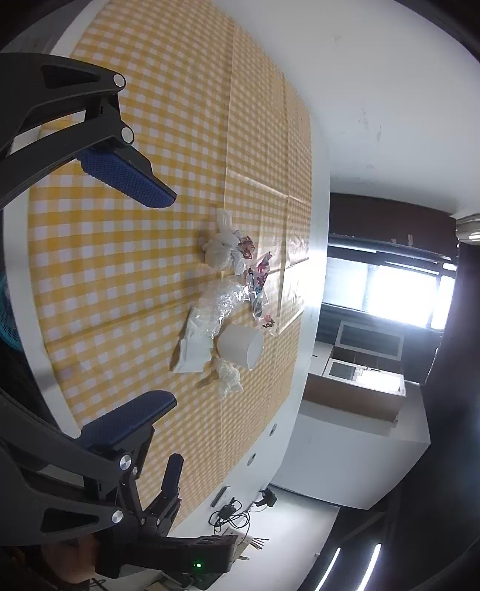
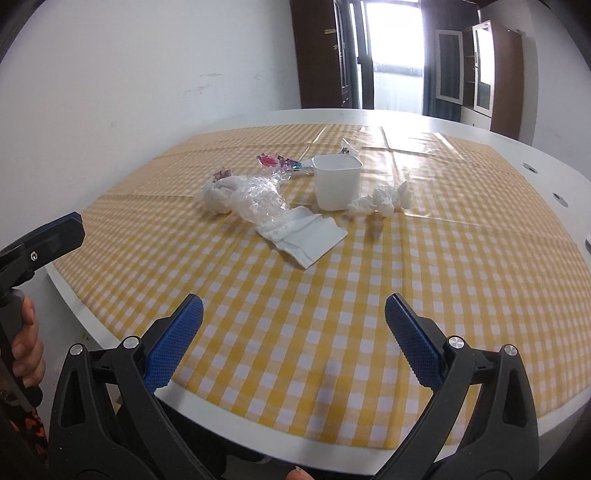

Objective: Collect trash
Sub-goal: 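Raise both tools back toward the trash on the table, then grasp the clear plastic wrap with the left tool while the right tool grasps the white tissue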

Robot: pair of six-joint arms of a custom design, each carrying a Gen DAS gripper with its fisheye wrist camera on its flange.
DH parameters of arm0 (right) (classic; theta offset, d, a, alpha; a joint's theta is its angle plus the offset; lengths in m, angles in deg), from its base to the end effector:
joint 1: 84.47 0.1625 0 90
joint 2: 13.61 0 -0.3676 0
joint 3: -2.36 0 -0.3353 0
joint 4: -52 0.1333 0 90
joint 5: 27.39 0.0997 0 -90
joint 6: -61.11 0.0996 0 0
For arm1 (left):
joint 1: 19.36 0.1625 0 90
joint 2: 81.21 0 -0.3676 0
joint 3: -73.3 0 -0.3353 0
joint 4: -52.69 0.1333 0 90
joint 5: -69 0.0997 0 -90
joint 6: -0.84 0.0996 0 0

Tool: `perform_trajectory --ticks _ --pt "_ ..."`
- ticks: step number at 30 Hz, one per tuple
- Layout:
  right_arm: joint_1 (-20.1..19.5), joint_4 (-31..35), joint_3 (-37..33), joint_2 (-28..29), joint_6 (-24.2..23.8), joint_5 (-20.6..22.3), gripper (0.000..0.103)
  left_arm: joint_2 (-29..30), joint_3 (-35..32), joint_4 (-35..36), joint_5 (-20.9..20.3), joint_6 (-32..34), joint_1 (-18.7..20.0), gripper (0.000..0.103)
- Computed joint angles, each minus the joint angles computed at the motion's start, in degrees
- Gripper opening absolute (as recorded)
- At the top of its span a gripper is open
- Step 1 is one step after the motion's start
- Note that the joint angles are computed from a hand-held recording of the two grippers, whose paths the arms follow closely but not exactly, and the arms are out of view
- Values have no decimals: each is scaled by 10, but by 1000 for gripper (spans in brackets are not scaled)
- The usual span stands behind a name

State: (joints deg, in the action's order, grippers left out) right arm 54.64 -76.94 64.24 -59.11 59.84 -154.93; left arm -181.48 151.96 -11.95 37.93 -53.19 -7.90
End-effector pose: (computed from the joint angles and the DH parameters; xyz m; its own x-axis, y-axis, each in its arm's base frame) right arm 0.5780 -0.4045 0.2955 -0.6801 -0.4597 0.5711 -0.7134 0.5945 -0.3711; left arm -0.2921 -0.2823 0.5899 -0.8195 0.1432 -0.5550 0.5359 0.5348 -0.6533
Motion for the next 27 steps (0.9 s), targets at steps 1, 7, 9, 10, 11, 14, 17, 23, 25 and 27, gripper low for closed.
perform_trajectory --ticks 1,7,9,10,11,14,17,23,25,27 --pt "-4 12 -19 11 -4 1 94 7 -1 -31 -6 27 15 97" --pt "-26 95 -124 70 -14 22 93 44 -10 -138 -25 110 76 97" --pt "-32 115 -159 89 -12 29 92 59 -18 -161 -32 133 95 97" --pt "-34 124 -176 99 -14 29 92 67 -24 -172 -38 145 105 97" --pt "-36 131 -189 107 -16 31 91 75 -30 -181 -46 156 115 97" --pt "-44 168 -242 137 -33 56 88 103 -59 -204 -74 185 148 96" --pt "-51 209 -299 169 -25 58 85 130 -83 -222 -100 220 174 95" --pt "-64 297 -407 226 -10 70 67 174 -117 -227 -130 260 217 93" --pt "-67 306 -415 232 -7 71 64 187 -125 -230 -139 273 231 92" --pt "-72 315 -421 234 0 76 55 195 -129 -231 -144 280 240 89"
